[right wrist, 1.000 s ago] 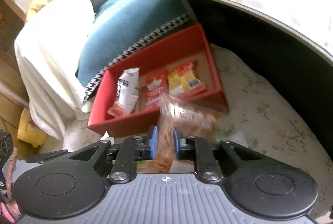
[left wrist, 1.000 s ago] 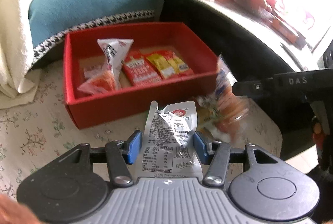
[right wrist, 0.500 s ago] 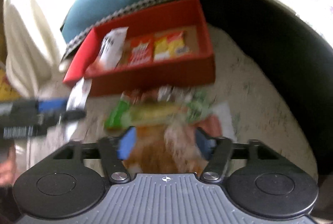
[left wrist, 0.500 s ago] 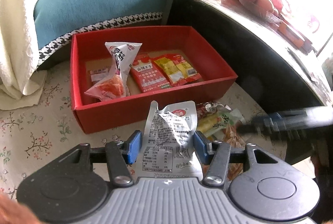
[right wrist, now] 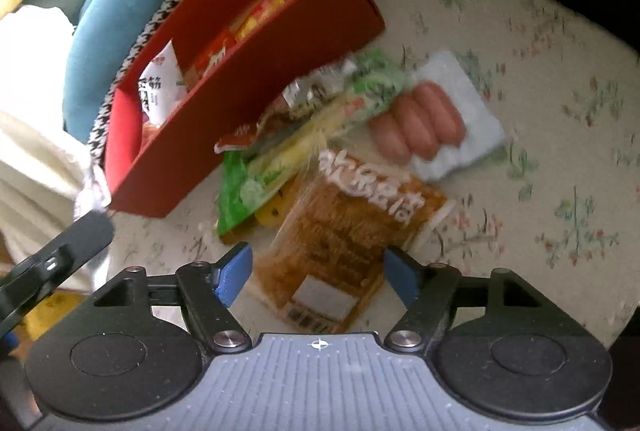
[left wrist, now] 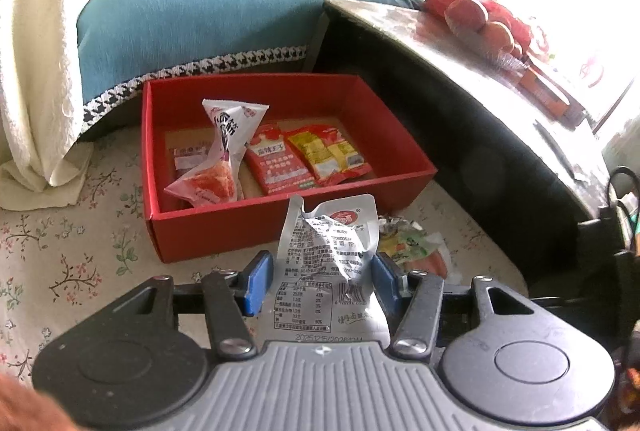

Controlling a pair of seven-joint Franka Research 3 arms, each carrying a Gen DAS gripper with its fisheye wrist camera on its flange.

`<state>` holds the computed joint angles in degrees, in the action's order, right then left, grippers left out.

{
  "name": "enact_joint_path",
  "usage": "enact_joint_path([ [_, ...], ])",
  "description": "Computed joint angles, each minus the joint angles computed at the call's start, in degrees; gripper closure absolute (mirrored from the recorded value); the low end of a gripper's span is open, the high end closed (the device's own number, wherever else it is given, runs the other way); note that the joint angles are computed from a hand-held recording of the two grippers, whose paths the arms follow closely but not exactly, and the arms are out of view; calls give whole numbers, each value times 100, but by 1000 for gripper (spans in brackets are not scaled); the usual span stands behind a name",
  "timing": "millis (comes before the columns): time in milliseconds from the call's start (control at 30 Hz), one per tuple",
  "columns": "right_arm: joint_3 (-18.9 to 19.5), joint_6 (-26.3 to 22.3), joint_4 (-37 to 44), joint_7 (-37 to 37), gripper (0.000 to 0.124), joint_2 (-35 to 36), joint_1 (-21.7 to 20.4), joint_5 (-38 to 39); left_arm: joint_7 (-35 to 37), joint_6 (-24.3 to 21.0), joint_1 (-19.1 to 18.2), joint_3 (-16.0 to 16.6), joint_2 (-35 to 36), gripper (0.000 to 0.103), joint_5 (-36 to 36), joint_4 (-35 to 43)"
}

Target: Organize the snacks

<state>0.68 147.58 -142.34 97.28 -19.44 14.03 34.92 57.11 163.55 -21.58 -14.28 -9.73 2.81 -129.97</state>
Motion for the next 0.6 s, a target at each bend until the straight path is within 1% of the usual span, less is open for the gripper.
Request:
enact_joint_path([
  [33,135,63,31,198,43,38,-90,-277,18,26,-9,10,-30,56,-18,-26],
  [133,341,95,67,653,42,16,-269,-953,68,105,-49,56,-137,56,-115,-135],
  [167,402,57,58,885,39,3,-337,-1164,93,122,-68,78,-168,56,-162,-169],
  [200,367,-27,87,962,38,47,-301,-1165,103,123,-80,96,-196,56,-200,-194],
  [267,215,-135,98,929,37,117,-140,-841,135,120,-114,131,-219,56,-289,-209],
  [333,278,6,37,1131,32,125,-117,-834,242,150,-179,184,-229,56,-435,-214],
  [400,433,156,6,1520,31,151,-168,-1080,299,206,-194,187,-249,56,-478,-230],
  [467,524,240,81,1638,32,270,-177,-1444,343,250,-214,196,-283,56,-510,-257],
  [533,599,235,232,1569,42,400,-187,-1959,453,302,-287,253,-333,56,-639,-300],
  [567,631,140,359,1485,53,482,-214,-2301,485,333,-302,267,-365,56,-671,-331],
  [600,591,27,446,1308,60,521,-184,-2448,485,354,-298,266,-400,56,-671,-361],
])
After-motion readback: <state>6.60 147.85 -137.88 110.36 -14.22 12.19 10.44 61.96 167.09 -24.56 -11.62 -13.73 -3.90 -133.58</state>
